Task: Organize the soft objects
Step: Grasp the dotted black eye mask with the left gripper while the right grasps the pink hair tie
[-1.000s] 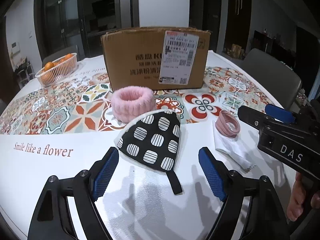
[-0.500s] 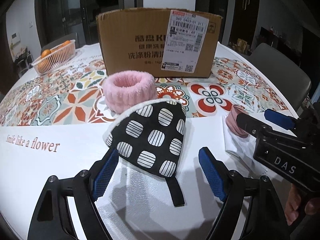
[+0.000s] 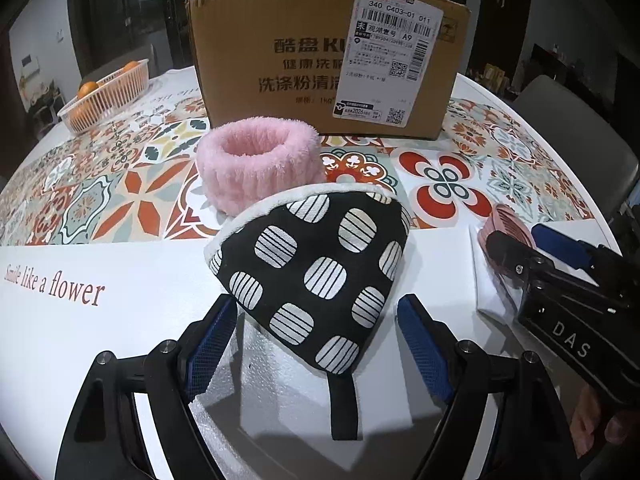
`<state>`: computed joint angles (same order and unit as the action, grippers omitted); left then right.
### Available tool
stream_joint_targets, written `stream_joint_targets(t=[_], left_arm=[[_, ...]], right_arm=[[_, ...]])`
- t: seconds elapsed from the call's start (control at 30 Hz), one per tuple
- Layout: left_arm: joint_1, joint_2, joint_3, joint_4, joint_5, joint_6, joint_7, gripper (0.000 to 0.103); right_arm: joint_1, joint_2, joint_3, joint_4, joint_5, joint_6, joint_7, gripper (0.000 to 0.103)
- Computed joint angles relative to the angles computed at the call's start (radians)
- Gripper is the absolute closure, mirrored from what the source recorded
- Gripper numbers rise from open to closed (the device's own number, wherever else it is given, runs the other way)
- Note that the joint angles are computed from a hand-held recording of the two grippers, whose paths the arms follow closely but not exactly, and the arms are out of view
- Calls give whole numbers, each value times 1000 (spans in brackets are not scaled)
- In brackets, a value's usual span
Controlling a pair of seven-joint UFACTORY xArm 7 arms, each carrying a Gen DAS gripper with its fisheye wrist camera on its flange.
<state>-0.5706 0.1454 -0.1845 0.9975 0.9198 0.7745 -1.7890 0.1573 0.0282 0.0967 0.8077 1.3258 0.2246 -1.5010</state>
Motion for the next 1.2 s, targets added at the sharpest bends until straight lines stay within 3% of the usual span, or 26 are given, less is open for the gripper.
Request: stream_joint_targets(t=[0.07,0.43,0.7,1.2], left_arm=[[1,1,0,0,0,-1,7,22],[0,-25,-5,-30,71,-9,-50,57],[8,-48,-21,-37,89,-10,-49,66],[5,-117,-64,-42,125,39,-39,66]], right_arm=[[1,4,1,2,-4,-1,2,53],[3,-15,1,-14,33,10,-25,87],[14,-69,-18,-38,107,32,-80,90],[35,-193,-62,-104,87,76,-40,90]])
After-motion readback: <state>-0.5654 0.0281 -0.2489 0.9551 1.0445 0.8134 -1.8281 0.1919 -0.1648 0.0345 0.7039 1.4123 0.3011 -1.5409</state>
